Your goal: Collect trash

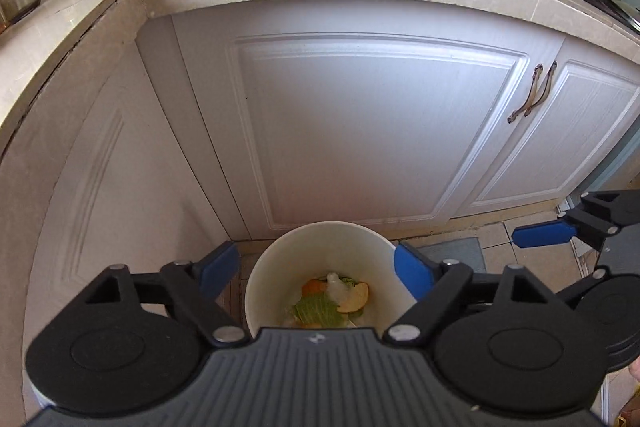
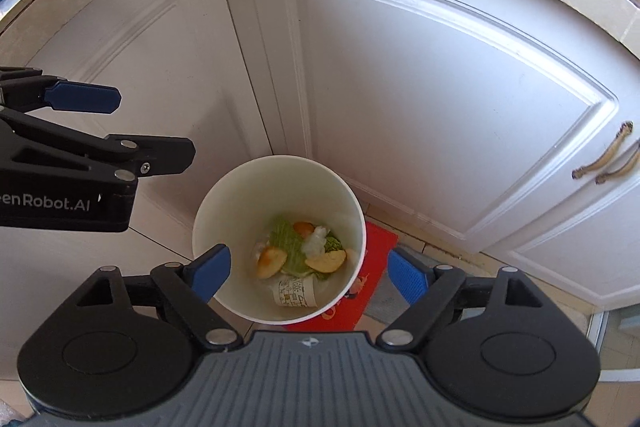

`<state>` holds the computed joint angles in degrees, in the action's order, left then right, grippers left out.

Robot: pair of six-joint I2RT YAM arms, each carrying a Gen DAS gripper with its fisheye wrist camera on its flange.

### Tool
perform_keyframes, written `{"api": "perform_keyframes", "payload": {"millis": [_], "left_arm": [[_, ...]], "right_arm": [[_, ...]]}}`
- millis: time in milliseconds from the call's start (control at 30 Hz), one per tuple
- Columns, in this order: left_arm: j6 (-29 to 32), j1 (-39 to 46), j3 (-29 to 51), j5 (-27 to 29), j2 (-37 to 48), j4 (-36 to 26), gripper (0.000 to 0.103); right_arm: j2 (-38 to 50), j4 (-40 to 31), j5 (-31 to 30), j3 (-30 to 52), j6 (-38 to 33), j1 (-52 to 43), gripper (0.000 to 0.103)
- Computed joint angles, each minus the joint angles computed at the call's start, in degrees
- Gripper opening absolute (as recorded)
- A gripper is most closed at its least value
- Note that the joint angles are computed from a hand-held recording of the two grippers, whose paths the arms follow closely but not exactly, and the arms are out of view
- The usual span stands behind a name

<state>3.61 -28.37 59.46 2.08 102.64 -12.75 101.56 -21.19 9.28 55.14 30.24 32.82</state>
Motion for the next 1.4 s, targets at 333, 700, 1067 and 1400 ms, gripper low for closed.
{"api": "perform_keyframes", "payload": {"millis": [333, 700, 1067, 1400], "left_arm": [[-0.48, 0.04, 0.72, -2.76, -2.8, -8.16, 0.09], [-5.15, 1.78, 5.17, -5.41, -8.41, -22.97, 0.09], [-5.43, 1.54, 6.6, -6.33, -9.36, -26.96, 0.093], [-4.98, 2.23, 6.95, -5.51, -9.73, -27.84, 0.093]], "right_arm": [[4.05, -13.43, 2.5, 9.69, 8.71, 1.51, 0.095], [-2.49, -27.78, 5.28, 13.77, 22.57, 4.79, 0.103], [-3.1, -32.33, 6.89, 18.0, 25.76, 7.25, 0.103], [-3.02, -32.09, 6.91, 18.55, 25.1, 7.67, 0.103]]}}
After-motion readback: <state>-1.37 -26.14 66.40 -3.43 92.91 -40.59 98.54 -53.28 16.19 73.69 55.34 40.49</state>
